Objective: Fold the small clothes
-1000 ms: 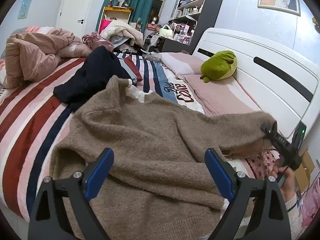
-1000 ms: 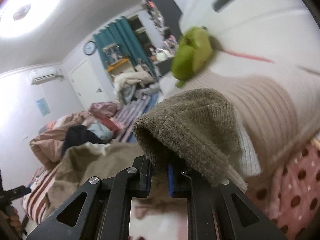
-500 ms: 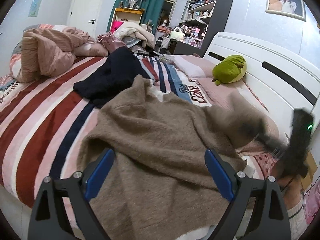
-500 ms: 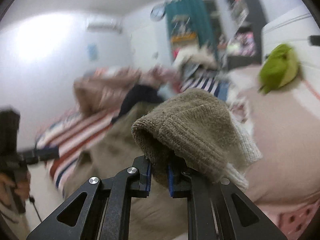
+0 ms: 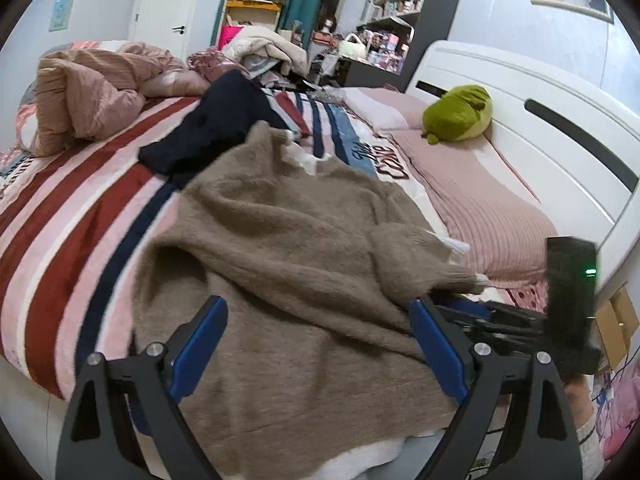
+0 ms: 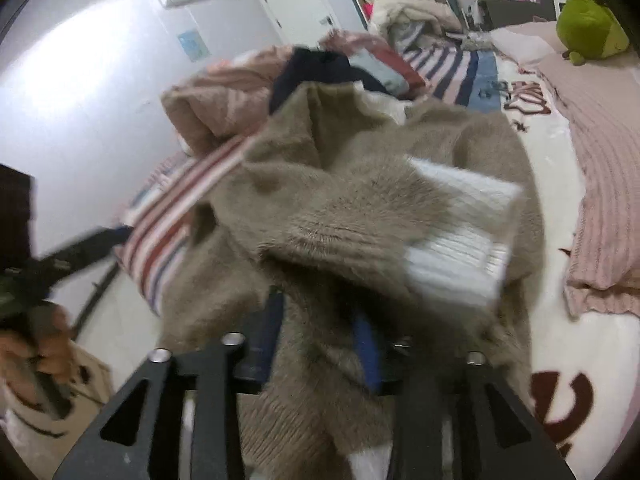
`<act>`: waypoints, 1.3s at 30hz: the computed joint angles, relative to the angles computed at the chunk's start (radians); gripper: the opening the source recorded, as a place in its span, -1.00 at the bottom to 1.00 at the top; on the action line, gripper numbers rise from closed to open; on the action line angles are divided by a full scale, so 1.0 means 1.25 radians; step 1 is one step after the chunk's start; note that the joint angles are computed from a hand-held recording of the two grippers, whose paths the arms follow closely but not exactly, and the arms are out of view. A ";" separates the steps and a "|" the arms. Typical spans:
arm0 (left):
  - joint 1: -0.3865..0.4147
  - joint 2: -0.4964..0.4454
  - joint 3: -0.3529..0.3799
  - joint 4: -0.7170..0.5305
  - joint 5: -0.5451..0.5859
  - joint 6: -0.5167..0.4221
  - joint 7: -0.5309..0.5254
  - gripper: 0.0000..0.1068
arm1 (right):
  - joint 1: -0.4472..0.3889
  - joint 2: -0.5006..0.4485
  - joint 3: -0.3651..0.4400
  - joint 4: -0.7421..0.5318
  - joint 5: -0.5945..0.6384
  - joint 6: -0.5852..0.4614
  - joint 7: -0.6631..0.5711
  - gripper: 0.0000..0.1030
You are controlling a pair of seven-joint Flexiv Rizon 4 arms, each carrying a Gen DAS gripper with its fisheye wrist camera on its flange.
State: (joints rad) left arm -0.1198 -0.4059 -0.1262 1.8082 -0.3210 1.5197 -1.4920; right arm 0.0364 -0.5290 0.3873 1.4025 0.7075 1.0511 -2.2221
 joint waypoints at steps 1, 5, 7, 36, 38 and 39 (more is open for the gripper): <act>-0.007 -0.009 0.002 -0.014 0.003 -0.008 -0.002 0.69 | -0.012 0.013 0.009 0.010 0.016 0.008 -0.014 -0.18; -0.038 -0.036 0.018 -0.062 0.021 -0.027 -0.020 0.69 | -0.083 0.053 0.021 0.035 0.106 -0.005 -0.066 0.11; -0.049 -0.044 0.023 -0.079 0.030 -0.028 -0.026 0.69 | -0.112 0.066 0.011 0.042 0.157 -0.021 -0.078 0.30; -0.072 -0.015 0.099 -0.042 0.090 0.051 -0.098 0.69 | -0.045 -0.031 -0.037 -0.103 0.165 -0.110 -0.029 -0.85; -0.071 -0.006 0.107 -0.029 0.099 0.067 -0.102 0.69 | -0.041 -0.020 -0.025 -0.091 0.164 -0.073 -0.049 -0.86; -0.066 -0.001 0.105 -0.022 0.100 0.075 -0.102 0.69 | -0.043 -0.011 -0.015 -0.084 0.167 -0.061 -0.063 -0.87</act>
State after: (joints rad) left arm -0.2018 -0.4076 0.0053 1.7812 -0.1963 1.6134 -1.6194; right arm -0.0170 -0.5426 0.3687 1.2979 0.9167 0.9751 -2.3013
